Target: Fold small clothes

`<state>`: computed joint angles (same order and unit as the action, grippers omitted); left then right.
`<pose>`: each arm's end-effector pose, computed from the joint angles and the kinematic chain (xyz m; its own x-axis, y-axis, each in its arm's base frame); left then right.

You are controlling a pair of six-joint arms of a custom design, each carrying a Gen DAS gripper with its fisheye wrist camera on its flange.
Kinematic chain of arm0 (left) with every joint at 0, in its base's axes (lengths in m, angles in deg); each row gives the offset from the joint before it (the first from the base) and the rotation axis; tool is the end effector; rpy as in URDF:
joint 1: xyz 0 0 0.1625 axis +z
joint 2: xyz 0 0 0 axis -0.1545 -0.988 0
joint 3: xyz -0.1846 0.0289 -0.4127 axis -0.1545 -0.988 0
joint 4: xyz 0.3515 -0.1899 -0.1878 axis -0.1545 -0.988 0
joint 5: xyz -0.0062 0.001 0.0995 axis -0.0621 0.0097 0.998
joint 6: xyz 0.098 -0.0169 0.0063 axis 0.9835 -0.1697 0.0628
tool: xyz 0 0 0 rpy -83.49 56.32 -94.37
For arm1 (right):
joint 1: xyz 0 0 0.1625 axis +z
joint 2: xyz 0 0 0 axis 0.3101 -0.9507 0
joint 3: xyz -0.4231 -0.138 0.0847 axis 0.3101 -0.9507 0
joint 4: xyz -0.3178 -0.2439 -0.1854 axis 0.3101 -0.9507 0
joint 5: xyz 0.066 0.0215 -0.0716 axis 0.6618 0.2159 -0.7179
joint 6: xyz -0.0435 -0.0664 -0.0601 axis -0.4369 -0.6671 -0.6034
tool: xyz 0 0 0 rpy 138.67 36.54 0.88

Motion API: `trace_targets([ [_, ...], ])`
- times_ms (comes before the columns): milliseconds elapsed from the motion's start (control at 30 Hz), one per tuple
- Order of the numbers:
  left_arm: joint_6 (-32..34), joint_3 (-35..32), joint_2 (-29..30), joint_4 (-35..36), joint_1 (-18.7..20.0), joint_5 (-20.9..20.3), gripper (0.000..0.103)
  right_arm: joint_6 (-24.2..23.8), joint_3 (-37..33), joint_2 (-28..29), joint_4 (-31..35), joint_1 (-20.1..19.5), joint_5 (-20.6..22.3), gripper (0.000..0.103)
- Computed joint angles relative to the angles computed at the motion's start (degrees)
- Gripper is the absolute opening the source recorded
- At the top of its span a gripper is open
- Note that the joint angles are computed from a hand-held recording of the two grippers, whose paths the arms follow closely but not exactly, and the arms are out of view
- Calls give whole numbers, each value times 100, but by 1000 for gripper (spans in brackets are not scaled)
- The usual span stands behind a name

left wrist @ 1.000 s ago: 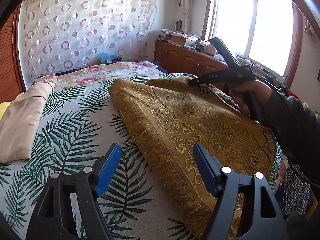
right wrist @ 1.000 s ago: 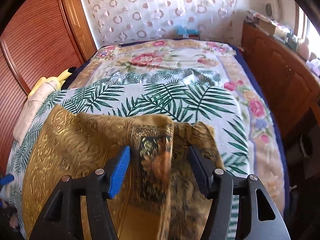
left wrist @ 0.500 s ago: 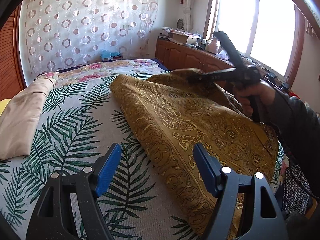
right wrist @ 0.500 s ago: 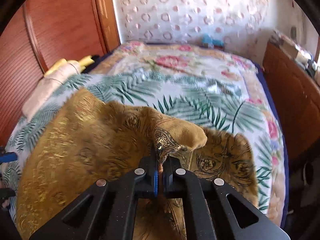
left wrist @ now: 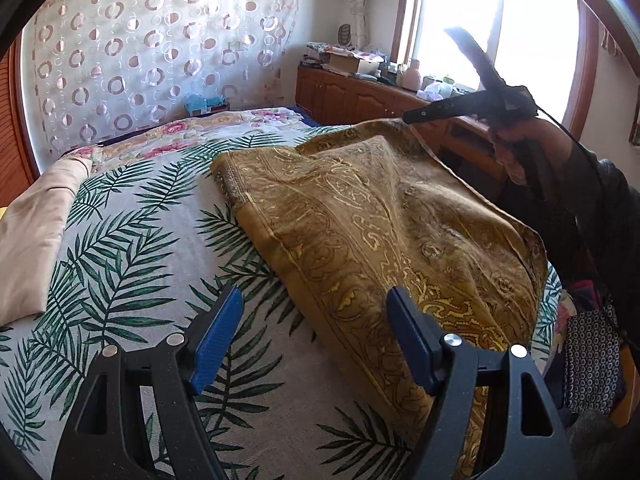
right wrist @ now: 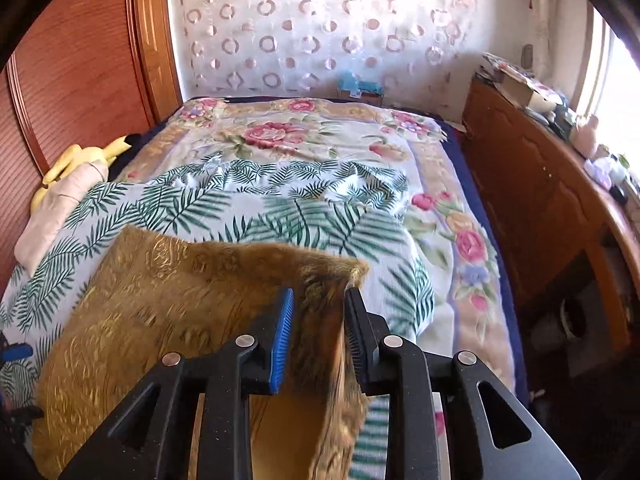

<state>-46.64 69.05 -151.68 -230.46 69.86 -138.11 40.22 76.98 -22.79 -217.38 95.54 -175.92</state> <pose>0.0310 -0.3535 0.2222 -0.7861 0.1163 -0.6070 0.5157 0.6647 -0.5406 0.3143 -0.4944 -0.0317 -0.5600 -0.5846 0.5871 -0.7976 0.5722 -0.1910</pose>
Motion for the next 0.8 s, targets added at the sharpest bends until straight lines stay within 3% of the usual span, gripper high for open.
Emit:
trace_targets([
  [167, -74, 13, -12, 144, -16, 6, 75, -174, 1053, -334, -667, -167, 283, 27],
  [367, -161, 72, -51, 281, -56, 47, 75, -454, 2198, -612, -1449, -414, 284, 28],
  [500, -234, 103, -58, 355, -70, 86, 75, -566, 2586, -664, -1868, -503, 269, 28],
  [700, -329, 180, -10, 394, -47, 5, 75, -574, 2734, -714, -1988, -590, 366, 27],
  [733, -344, 190, -2, 412, -48, 0, 75, -534, 2666, -614, -1990, -549, 360, 26],
  [767, -358, 208, 3, 426, -59, 15, 75, -502, 2653, -618, -1926, -527, 416, 13],
  [800, -362, 215, 4, 421, -69, 24, 75, -517, 2706, -676, -1872, -537, 516, 10],
])
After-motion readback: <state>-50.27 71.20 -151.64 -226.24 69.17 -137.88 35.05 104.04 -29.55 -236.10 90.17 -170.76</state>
